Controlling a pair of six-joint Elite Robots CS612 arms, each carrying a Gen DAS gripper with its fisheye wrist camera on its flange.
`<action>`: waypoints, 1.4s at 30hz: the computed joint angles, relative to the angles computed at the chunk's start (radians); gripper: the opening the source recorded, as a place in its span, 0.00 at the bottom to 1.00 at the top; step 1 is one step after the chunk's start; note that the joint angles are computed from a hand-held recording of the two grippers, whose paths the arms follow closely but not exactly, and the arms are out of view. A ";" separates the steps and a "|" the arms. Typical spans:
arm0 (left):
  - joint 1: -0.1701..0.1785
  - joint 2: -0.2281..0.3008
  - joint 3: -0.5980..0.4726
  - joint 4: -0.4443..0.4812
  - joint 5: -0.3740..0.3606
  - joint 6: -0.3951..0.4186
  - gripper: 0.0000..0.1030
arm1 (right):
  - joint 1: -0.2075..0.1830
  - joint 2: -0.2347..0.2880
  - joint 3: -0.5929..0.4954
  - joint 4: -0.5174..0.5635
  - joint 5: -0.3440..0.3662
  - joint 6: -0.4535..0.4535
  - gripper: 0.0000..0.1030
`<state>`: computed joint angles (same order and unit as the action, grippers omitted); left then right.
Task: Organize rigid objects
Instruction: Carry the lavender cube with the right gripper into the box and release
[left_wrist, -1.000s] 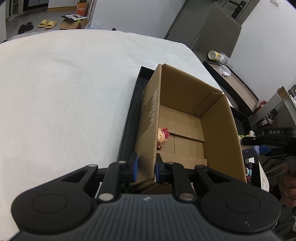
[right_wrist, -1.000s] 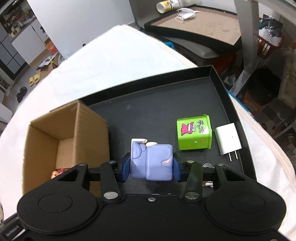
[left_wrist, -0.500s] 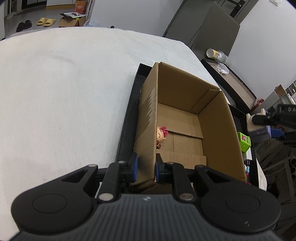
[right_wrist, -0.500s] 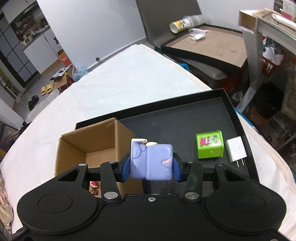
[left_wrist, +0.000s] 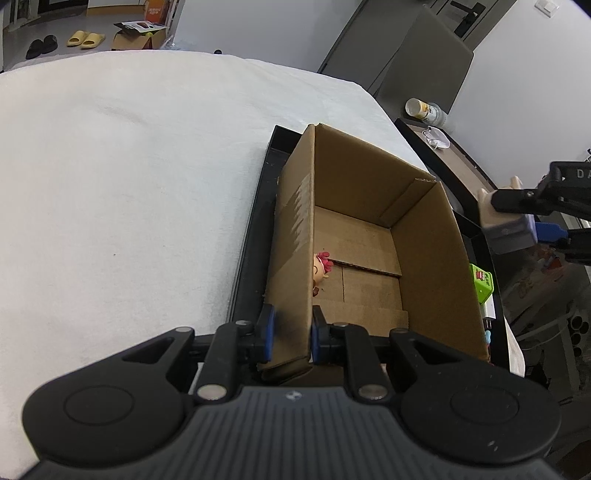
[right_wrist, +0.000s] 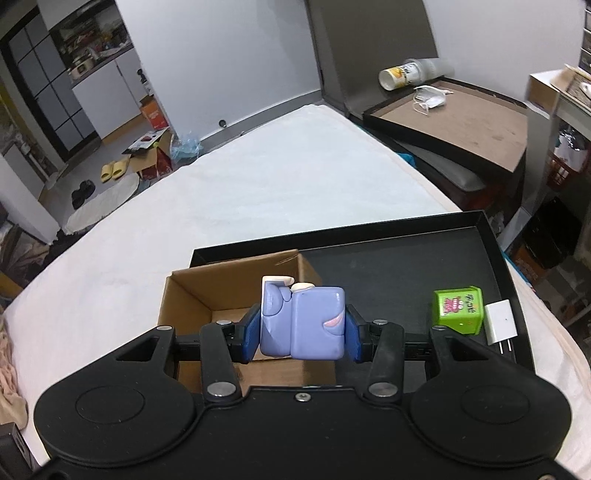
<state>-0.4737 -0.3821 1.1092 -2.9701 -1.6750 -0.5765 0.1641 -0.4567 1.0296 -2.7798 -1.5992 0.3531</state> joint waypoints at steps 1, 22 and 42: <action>0.001 0.000 0.000 -0.002 -0.003 0.000 0.17 | 0.003 0.002 -0.005 0.005 0.000 -0.005 0.43; 0.013 0.005 0.001 -0.025 -0.048 0.005 0.17 | 0.055 0.089 -0.176 0.115 0.040 -0.118 0.43; 0.008 0.004 0.006 -0.035 -0.037 0.016 0.19 | 0.038 0.055 -0.099 -0.031 0.086 -0.118 0.63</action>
